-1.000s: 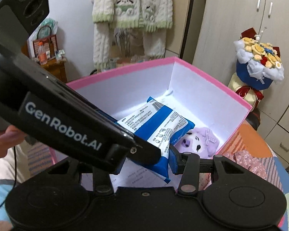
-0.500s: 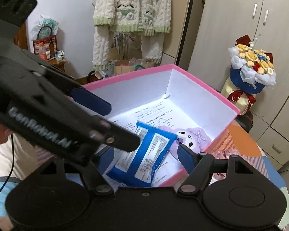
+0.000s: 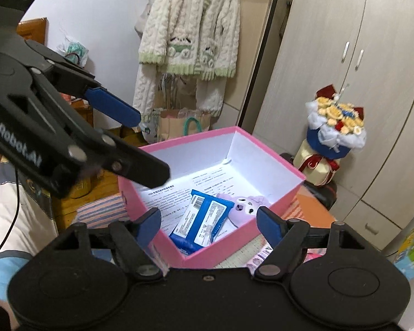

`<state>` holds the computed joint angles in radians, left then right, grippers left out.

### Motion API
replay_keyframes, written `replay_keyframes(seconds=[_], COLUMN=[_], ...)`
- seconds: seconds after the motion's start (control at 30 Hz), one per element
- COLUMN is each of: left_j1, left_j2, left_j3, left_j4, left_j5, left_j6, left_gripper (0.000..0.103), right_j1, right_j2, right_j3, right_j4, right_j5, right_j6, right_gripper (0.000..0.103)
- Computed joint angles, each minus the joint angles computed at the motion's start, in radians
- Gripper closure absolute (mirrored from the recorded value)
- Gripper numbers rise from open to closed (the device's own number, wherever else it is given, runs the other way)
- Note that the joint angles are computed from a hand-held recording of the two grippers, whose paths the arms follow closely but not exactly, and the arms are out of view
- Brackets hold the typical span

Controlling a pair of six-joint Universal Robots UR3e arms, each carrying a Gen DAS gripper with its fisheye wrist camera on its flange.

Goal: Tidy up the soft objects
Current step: 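Move the left gripper to the white plush cat and grasp it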

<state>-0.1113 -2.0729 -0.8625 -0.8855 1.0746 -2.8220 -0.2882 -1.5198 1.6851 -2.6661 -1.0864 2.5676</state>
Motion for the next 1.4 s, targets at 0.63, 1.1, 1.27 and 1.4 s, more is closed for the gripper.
replay_keyframes(seconds=[0.63,1.1,1.27,1.4], left_j1=[-0.176,-0.267,-0.274,-0.315], left_j2=[0.109,-0.496,-0.686,-0.765], left_j3=[-0.426,0.277,0.561,0.618], left_j4=[0.343,0.018,-0.042,0.121], left_j5=[-0.087,-0.065,-0.049,0.092], left_j6=[0.045,-0.126,-0.207,-0.250], left_gripper=[0.007,0.010,0.011,0.013], right_j1=[-0.859,-0.615,-0.534,-0.489], right_j2=[-0.785,0.016,0.226,0.316], right_j3=[0.693,0.795,0.645,0.551], right_j4=[0.610,-0.617,-0.728,-0.732], right_j5=[0.640,0.458,0.404,0.370], right_j6=[-0.575,-0.255,-0.127,-0.041], right_gripper=[0.011,0.011,0.011,0.011])
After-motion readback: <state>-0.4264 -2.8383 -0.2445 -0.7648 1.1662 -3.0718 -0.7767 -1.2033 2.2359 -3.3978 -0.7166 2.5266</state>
